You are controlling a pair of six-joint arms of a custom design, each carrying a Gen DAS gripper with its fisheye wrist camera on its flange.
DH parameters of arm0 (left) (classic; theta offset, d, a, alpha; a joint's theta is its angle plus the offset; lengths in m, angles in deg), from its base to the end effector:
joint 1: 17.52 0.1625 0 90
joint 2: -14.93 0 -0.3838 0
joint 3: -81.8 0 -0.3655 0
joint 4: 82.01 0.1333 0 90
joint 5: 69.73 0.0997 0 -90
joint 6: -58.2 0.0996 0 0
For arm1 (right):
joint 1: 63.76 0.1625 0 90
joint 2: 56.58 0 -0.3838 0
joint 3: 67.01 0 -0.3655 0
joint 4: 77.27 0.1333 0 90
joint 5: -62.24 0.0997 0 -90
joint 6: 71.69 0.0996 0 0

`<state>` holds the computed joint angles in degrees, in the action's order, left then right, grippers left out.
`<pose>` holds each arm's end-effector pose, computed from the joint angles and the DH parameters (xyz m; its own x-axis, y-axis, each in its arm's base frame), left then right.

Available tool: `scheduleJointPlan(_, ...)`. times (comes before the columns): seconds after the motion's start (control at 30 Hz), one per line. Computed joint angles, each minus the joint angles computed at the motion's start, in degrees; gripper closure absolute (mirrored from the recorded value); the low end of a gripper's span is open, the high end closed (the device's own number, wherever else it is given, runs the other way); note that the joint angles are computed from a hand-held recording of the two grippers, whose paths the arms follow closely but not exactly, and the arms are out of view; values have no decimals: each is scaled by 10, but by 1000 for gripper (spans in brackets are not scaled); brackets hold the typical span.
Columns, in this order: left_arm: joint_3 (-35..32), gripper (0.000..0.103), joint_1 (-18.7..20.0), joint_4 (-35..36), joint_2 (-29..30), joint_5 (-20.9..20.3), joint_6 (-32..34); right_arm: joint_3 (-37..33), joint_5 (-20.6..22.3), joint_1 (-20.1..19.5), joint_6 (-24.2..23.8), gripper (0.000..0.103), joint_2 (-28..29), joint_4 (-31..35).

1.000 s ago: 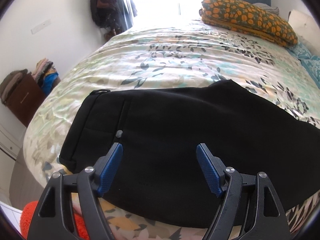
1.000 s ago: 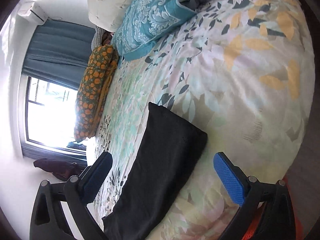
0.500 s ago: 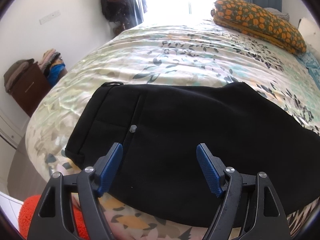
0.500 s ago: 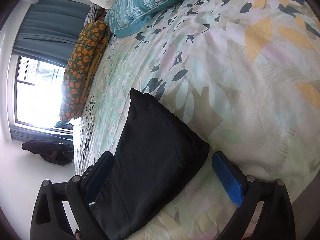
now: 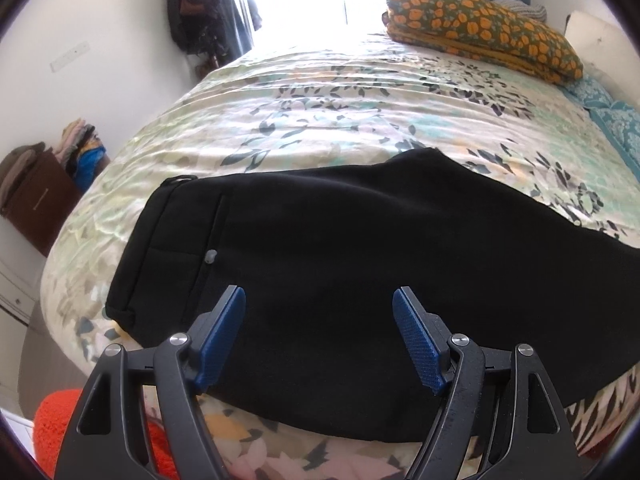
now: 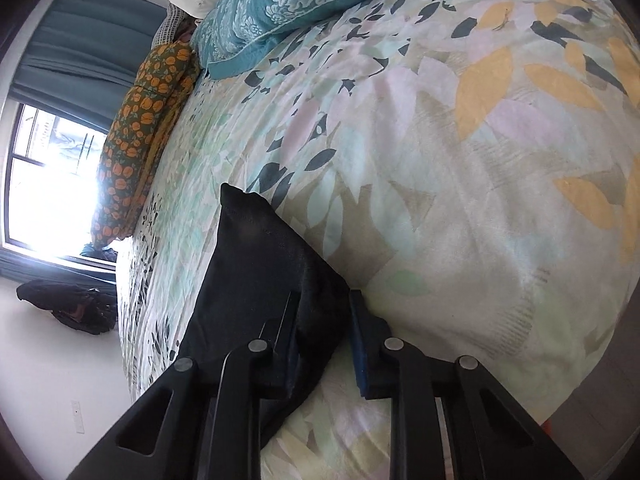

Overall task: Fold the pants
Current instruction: 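Grasp the hems with the right tool, fold them over, then open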

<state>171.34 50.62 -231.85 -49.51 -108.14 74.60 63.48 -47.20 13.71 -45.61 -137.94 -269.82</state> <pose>-0.0324 -0.6483 0.3597 -0.6263 0.0397 -0.7786 0.5033 0.7833 -0.3649 0.0041 -0.4431 0.2896 -0.7179 0.6738 -0.1749 0.4953 0.3179 -0.8085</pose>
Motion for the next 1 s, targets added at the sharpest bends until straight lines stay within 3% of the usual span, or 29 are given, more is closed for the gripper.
scheduleJointPlan(0.2,48,24,-38,40,-19,-80,7,19,48,19,-34,86,-4,-73)
scheduleJointPlan(0.33,51,24,-39,88,-18,-121,-23,9,67,66,-42,86,10,-80)
scheduleJointPlan(0.43,45,24,-32,103,-16,-127,-42,-10,78,115,-44,86,48,-92)
scheduleJointPlan(0.6,26,24,-13,102,-22,-131,-68,-101,95,196,-37,86,175,-82)
scheduleJointPlan(0.9,-20,24,25,136,-21,-140,-129,-376,70,294,-44,86,466,82)
scheduleJointPlan(0.93,-24,24,28,140,-21,-141,-137,-403,61,302,-57,83,492,107)
scheduleJointPlan(1.0,-31,24,33,151,-21,-143,-150,-451,22,318,-67,68,526,189)
